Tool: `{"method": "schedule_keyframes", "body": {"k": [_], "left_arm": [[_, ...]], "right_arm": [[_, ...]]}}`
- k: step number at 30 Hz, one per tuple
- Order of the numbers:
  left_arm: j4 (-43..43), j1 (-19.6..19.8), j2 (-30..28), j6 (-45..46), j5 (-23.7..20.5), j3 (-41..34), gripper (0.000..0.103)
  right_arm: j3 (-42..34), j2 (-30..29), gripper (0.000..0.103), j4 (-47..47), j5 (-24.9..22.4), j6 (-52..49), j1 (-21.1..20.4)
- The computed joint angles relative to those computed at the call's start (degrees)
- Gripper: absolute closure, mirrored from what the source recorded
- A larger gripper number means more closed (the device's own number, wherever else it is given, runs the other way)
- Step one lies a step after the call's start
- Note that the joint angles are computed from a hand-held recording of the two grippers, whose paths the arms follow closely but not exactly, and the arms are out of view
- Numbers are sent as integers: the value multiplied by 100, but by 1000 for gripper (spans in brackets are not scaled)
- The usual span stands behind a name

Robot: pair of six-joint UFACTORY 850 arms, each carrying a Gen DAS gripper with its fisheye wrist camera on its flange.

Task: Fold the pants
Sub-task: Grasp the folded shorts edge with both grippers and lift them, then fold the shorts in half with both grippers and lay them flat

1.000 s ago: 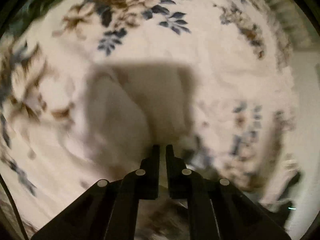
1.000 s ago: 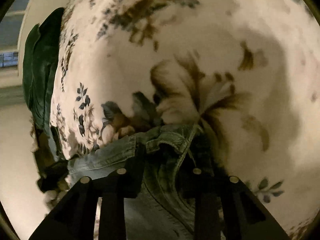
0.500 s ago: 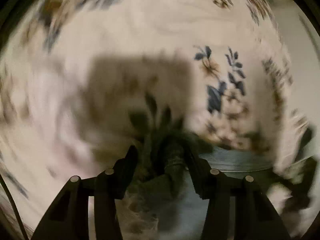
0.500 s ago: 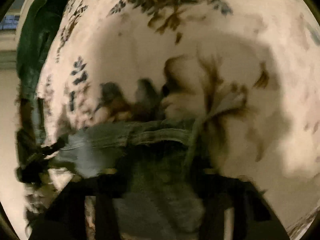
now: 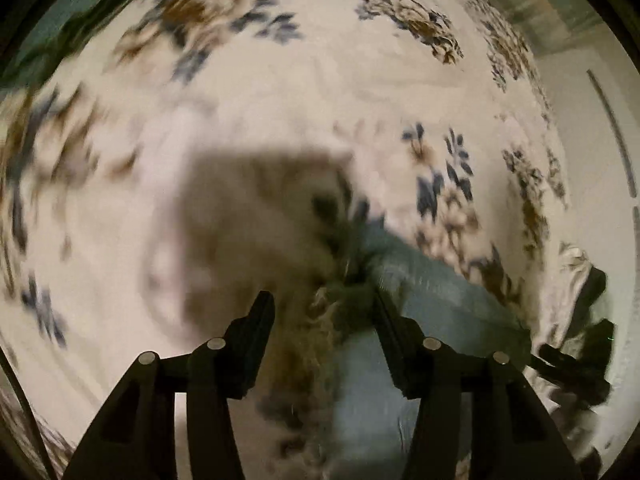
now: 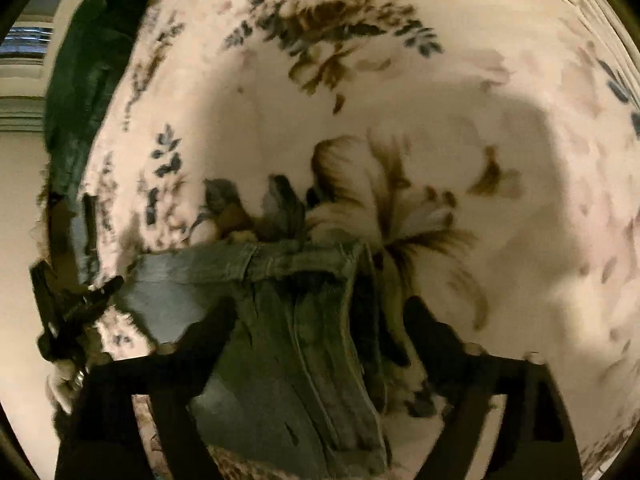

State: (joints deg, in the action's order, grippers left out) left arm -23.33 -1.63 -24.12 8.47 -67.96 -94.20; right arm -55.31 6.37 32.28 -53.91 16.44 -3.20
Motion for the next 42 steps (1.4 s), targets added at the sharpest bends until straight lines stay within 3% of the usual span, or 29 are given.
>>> {"method": "schedule_keyframes", "body": {"k": [1, 2, 3, 6, 9, 13, 16, 18, 19, 20, 21, 22, 23, 25, 28, 36, 42], "left_arm": [[-35, -19, 159, 62, 77, 250, 36], [-165, -29, 300, 220, 124, 521, 13], [-279, -59, 401, 309, 148, 749, 4], [-816, -65, 457, 490, -193, 1092, 4], [-1146, -116, 544, 592, -160, 1377, 4], [-1384, -240, 550, 620, 48, 1391, 5], [-1091, -489, 363, 594, 183, 1216, 12], [-723, -595, 307, 546, 240, 1131, 46], [-751, -600, 309, 653, 243, 1114, 57], [-756, -612, 318, 736, 205, 1067, 75], [-731, -628, 335, 746, 182, 1012, 84], [-748, -637, 364, 768, 182, 987, 87], [-704, -662, 408, 745, 186, 949, 90], [-714, -685, 476, 753, 101, 870, 93], [-622, -707, 590, 664, -49, 696, 93], [-660, -366, 641, 254, -822, -388, 93], [-538, 158, 162, 172, -1539, -1871, 93]], "right_arm": [[168, 66, 12, 305, 8, -284, -70], [299, 86, 10, 546, 0, -524, -117], [453, 96, 9, 816, 27, -794, -150], [884, 46, 9, 1515, 277, -1491, -95], [1021, 22, 2, 1904, 534, -1900, 22], [969, -143, 2, 2686, 249, -2795, 58], [828, -386, 2, 2533, 120, -2939, 187], [814, -459, 3, 2557, 258, -2864, 242], [786, -475, 6, 2506, 314, -2785, 275], [733, -474, 25, 2318, 409, -2610, 343], [667, -467, 38, 2040, 498, -2369, 419], [633, -433, 54, 1862, 566, -2178, 469], [635, -386, 63, 1858, 604, -2120, 487], [617, -230, 75, 1733, 683, -1926, 551], [454, -17, 80, 1340, 766, -1327, 722], [-553, 292, 82, 671, 415, -156, 1076], [-1993, -330, 82, 330, 220, 578, 1641]]}}
